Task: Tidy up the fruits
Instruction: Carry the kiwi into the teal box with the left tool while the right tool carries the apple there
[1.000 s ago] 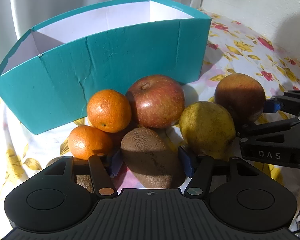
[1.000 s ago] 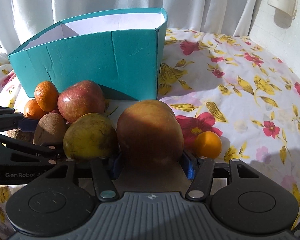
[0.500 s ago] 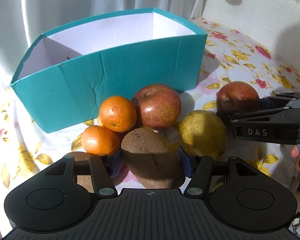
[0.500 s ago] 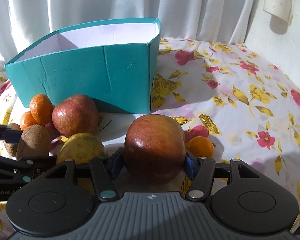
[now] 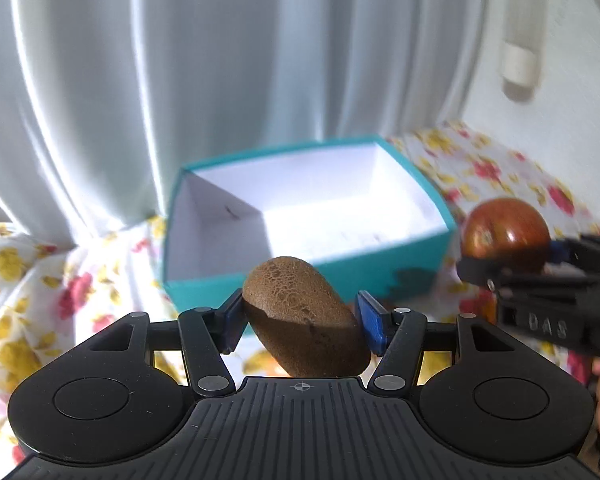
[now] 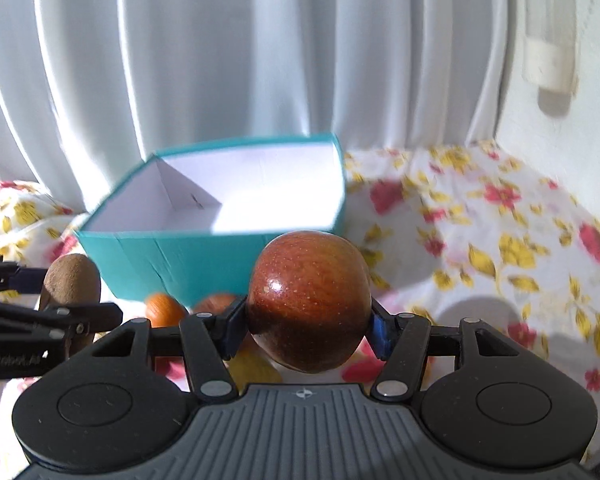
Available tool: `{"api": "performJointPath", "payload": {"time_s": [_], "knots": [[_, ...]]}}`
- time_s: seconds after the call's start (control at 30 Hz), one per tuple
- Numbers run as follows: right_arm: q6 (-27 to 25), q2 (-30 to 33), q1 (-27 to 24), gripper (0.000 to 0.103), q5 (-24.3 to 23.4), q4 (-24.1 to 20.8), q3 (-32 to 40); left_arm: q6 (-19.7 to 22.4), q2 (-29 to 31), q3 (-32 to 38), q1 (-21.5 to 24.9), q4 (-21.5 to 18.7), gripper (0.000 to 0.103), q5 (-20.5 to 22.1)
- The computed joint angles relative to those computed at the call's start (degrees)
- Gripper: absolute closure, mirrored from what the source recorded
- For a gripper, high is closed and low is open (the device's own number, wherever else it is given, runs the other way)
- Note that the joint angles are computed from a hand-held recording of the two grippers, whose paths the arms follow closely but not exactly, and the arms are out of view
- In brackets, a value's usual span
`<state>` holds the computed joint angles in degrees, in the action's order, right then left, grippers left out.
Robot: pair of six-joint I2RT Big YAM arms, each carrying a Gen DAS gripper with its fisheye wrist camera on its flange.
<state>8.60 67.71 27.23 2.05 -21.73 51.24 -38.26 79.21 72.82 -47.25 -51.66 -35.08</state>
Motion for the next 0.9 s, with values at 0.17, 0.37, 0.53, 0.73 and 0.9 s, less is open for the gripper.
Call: {"api": "performJointPath", "payload": {"time_s": [0.17,0.37,0.53,0.73,0.9], "knots": [[-0.7,1.7,0.2,0.044,-2.7,-0.3,6.9,0.1,2.0,7.6,2.2,-4.0,0.040,-7.8],[-0.1,2.5,1.6,0.044,0.7,4.5,10.3,-4.0,3.4,9.2,3.5,-6.2,0.040,-7.5],[3.3,3.8,1.4,0.044,0.0,3.9,9.3,-6.3,4.5,8.0,4.2,-7.7,0.040,-5.6],[4.5,4.8,1.3,0.044,0.8,3.5,8.6,-6.6,5.2,7.3,5.3,-7.5,0.040,-3.8],[4.5,6.9,1.1,0.044,1.0,3.6,9.3,-6.4,6.0,7.5,6.3,-7.8,0.040,-3.2]]}}
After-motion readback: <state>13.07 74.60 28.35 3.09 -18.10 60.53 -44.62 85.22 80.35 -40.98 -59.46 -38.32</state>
